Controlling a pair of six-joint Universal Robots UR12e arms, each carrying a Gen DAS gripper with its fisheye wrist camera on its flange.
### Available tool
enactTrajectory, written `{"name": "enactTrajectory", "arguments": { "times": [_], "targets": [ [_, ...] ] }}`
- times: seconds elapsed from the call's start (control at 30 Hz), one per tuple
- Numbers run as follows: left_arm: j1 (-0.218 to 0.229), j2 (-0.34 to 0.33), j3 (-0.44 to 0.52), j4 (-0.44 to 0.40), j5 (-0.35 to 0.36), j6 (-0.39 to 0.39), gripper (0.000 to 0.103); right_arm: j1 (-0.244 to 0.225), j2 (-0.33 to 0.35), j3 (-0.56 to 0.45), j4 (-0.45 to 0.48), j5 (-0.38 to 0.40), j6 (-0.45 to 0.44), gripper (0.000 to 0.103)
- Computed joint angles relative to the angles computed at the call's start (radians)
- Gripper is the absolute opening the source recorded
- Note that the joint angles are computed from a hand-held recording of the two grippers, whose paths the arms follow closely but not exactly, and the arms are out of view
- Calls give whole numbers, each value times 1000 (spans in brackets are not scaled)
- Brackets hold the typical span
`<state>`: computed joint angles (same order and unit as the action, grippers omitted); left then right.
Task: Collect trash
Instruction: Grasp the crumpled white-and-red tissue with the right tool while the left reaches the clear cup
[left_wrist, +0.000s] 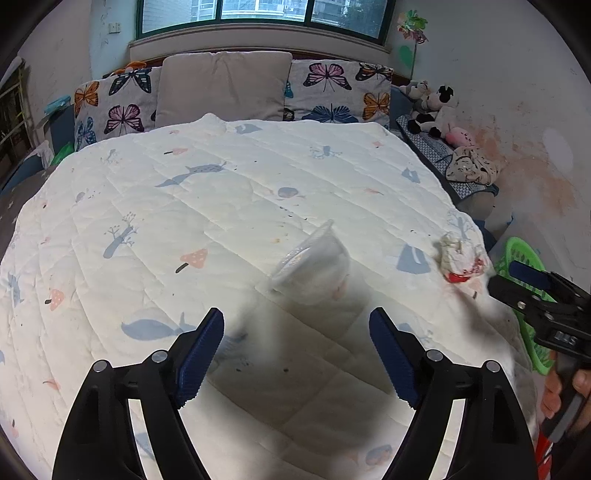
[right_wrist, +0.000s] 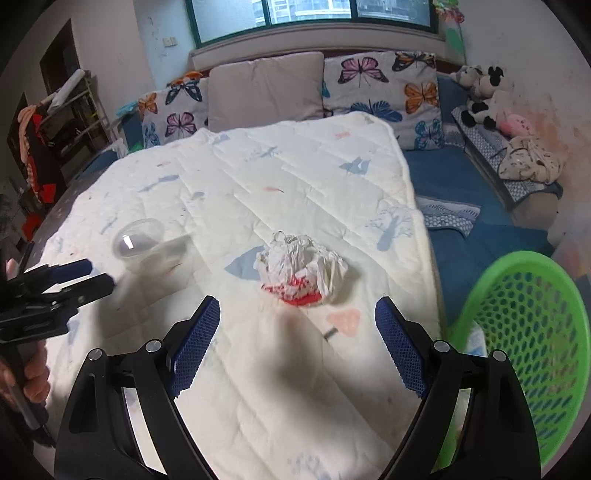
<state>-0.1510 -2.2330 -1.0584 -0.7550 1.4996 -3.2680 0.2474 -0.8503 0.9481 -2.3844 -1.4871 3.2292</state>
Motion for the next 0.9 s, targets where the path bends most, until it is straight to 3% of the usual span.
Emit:
{"name": "enactTrajectory", "arguments": {
  "times": [0.23, 0.4, 0.6, 0.73, 0.9],
  "targets": [
    [5, -34, 47, -33, 2, -17, 81, 2, 62, -86, 60, -14, 15, 85],
    [-1, -56, 80, -32, 10, -13, 81, -2, 75, -102, 79, -14, 28, 71],
    [-6, -81, 117, -34, 23, 58, 81, -8, 55, -69, 45, 3, 32, 59],
    [-11, -91, 128, -25, 46, 99, 81, -8, 38, -42, 24, 3, 25, 57],
    [-7, -103, 145, -44, 15, 143, 59, -11, 11, 0, -7, 15, 32, 57]
  ]
}}
